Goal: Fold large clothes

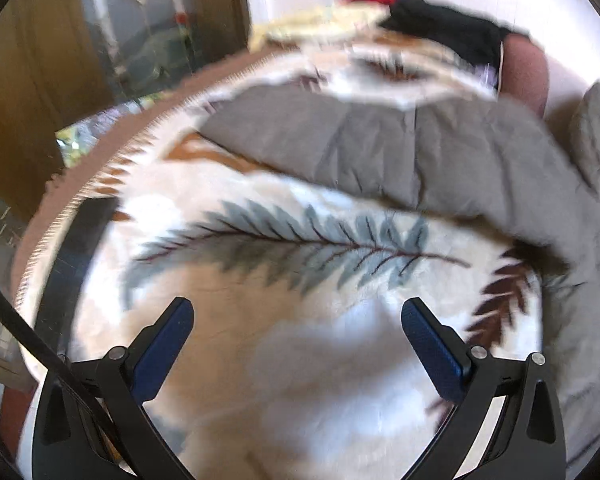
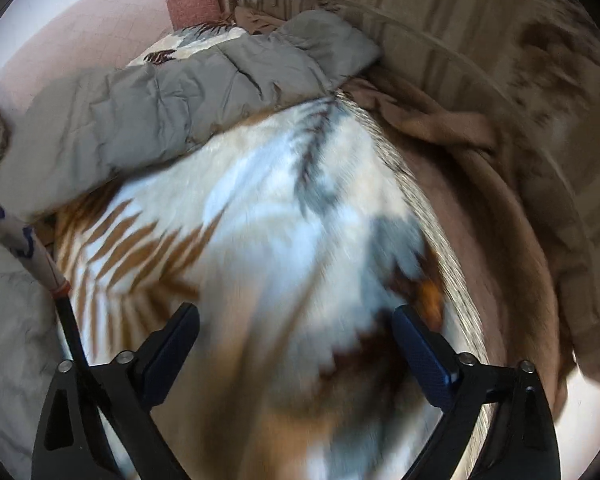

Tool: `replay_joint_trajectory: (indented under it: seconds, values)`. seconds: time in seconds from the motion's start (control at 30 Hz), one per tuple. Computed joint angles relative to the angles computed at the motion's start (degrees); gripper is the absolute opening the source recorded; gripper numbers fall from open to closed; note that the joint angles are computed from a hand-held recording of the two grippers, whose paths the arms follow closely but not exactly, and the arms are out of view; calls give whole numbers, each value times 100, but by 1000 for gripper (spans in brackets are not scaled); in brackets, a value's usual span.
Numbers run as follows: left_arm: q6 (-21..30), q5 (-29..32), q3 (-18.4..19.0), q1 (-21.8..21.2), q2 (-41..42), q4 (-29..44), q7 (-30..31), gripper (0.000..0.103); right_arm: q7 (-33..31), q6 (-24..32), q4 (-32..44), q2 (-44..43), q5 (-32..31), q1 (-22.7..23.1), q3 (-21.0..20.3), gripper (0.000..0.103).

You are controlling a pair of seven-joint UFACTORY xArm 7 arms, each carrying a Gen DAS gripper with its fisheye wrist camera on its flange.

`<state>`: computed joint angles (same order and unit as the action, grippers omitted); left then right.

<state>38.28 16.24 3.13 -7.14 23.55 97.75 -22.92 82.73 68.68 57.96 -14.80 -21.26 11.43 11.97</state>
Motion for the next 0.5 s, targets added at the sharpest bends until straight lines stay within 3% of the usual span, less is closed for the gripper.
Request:
replay_joint_trajectory:
  seconds: [0.13, 0.2, 0.37, 0.5]
  values:
    - [-1010, 925, 213, -278, -1330, -1471, -919, 103, 664, 1017, 450, -369, -480, 279, 651, 97]
    - [-1335, 969, 14, -193, -1872, -1968, -930, 103, 878, 1465, 812, -426, -808, 450, 1026, 98]
    - [-1248, -464, -573, -195, -3074, -2601, 449, 103, 1042, 2146, 2128, 115, -1712, 947, 1721, 98]
    - [-1204, -1249, -863, -490, -3797, -2962, 1169, 103, 1166, 1789, 2989, 804, -2561, 1395, 1953, 100]
